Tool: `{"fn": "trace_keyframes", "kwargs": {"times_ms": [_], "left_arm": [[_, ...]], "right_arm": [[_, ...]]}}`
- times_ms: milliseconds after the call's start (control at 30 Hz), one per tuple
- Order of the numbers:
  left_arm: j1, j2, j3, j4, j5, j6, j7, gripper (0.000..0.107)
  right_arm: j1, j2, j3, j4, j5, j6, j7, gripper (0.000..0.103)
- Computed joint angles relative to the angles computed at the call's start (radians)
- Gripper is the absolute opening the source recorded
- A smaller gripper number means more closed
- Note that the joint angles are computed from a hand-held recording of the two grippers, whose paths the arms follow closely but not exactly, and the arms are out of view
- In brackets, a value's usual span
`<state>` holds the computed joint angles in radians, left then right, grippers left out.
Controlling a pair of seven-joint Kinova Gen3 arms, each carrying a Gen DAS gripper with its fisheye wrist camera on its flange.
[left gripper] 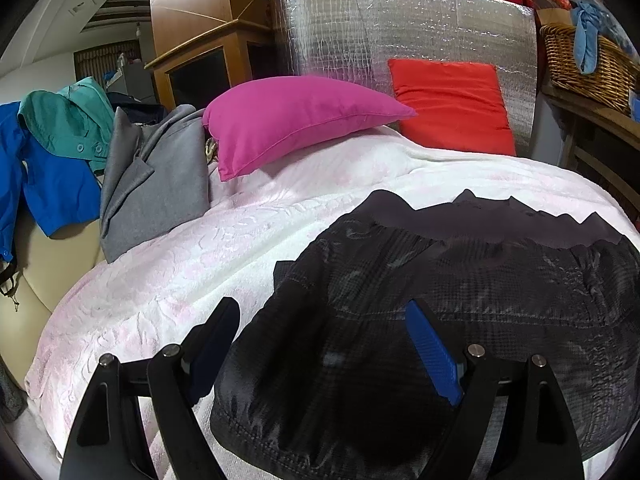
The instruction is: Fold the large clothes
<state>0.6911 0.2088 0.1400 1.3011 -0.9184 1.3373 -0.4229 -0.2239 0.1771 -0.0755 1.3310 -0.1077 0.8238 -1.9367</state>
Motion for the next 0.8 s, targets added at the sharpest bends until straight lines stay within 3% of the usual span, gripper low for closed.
{"fn": "trace_keyframes", "kwargs": {"times_ms": [233, 300, 433, 633, 700, 800], "left_arm": [[-0.005, -0.009, 0.001, 0.009, -0.001, -0.003, 0.006, 0.086], [-0.009, -0.012, 0.003, 0.010, 0.003, -0.004, 0.005, 0.086], [-0.012, -0.014, 0.007, 0.012, 0.001, -0.005, 0.000, 0.086], [-0.032, -0.036, 0.009, 0.017, 0.044, -0.010, 0.015, 0.086], [-0.051, -0.055, 0.011, 0.028, 0.077, -0.016, 0.025, 0.086], [-0.090, -0.090, 0.020, 0.053, 0.149, -0.038, 0.024, 0.086]], "right_arm": [[-0.032, 0.077, -0.003, -0.089, 0.042, 0.104, 0.006, 0.067], [-0.023, 0.080, -0.020, -0.092, 0.032, 0.108, 0.060, 0.080], [-0.085, 0.068, 0.038, -0.088, 0.054, 0.124, 0.089, 0.081], [-0.201, -0.047, 0.266, 0.046, -0.146, 0.023, 0.213, 0.081], [-0.151, -0.100, 0.245, 0.106, -0.227, -0.018, 0.272, 0.081], [-0.012, -0.160, 0.154, 0.177, -0.349, -0.026, 0.337, 0.082]]}}
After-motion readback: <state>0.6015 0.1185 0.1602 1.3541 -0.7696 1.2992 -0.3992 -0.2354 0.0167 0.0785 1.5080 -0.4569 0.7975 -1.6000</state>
